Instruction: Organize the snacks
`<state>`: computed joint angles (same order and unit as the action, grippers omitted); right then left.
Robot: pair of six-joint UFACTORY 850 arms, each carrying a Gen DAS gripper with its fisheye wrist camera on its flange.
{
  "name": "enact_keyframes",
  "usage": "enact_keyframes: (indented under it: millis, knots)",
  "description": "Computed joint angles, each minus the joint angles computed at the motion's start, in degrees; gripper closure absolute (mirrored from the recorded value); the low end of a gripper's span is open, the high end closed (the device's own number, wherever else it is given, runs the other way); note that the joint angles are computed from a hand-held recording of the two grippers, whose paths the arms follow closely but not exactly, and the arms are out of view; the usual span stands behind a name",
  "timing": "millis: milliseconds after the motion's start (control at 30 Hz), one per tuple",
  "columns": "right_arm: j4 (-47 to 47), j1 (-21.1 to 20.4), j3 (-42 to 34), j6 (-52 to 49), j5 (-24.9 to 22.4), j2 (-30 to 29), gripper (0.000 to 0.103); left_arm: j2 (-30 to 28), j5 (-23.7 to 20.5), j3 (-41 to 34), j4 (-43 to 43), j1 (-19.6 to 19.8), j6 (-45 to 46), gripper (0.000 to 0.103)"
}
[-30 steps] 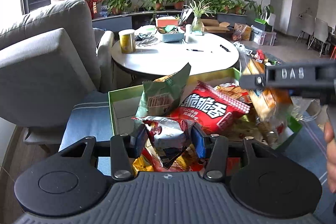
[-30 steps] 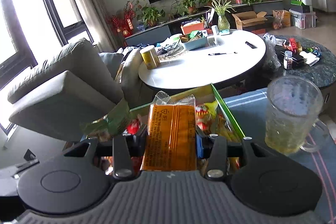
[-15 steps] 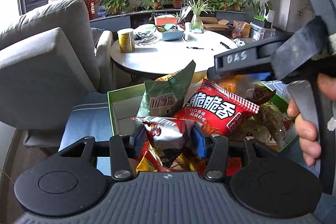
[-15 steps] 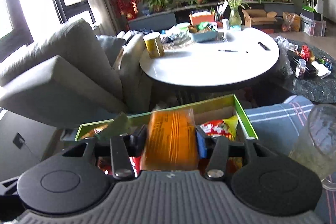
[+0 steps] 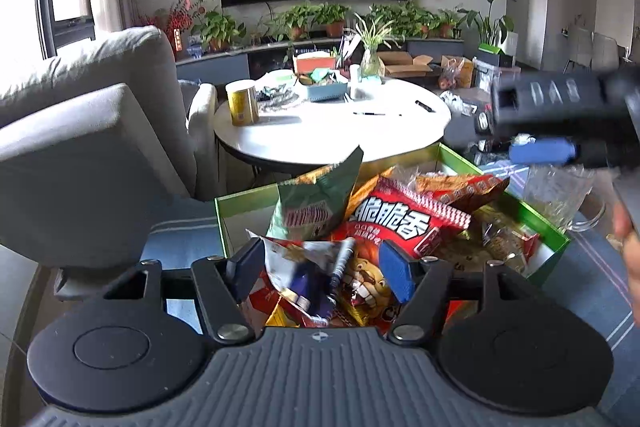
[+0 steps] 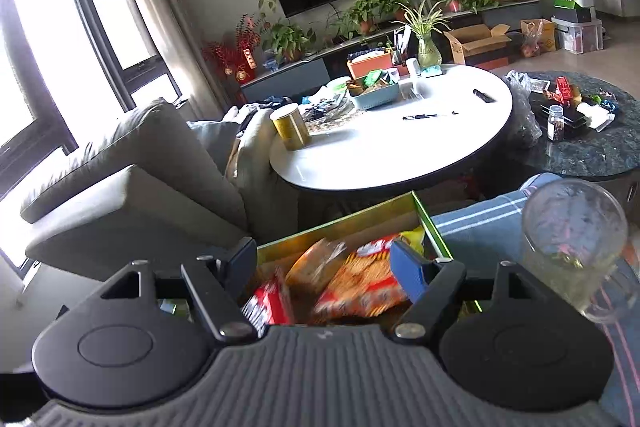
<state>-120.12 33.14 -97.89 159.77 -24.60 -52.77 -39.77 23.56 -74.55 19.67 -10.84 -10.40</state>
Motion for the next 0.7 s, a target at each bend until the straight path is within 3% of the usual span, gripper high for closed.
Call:
enact_keyframes:
  millis: [533, 700]
  knots:
    - [-12.1, 3.4, 13.9, 10.5, -3.7, 8.0, 0.018, 8.1, 4.8, 9.4, -4.1, 1.0, 0.8, 0.041]
    - [-8.7, 5.5, 17.5, 5.2, -6.3, 10.0, 0.018, 11.7, 4.8, 14.2, -6.3, 0.1, 3.6, 0.032]
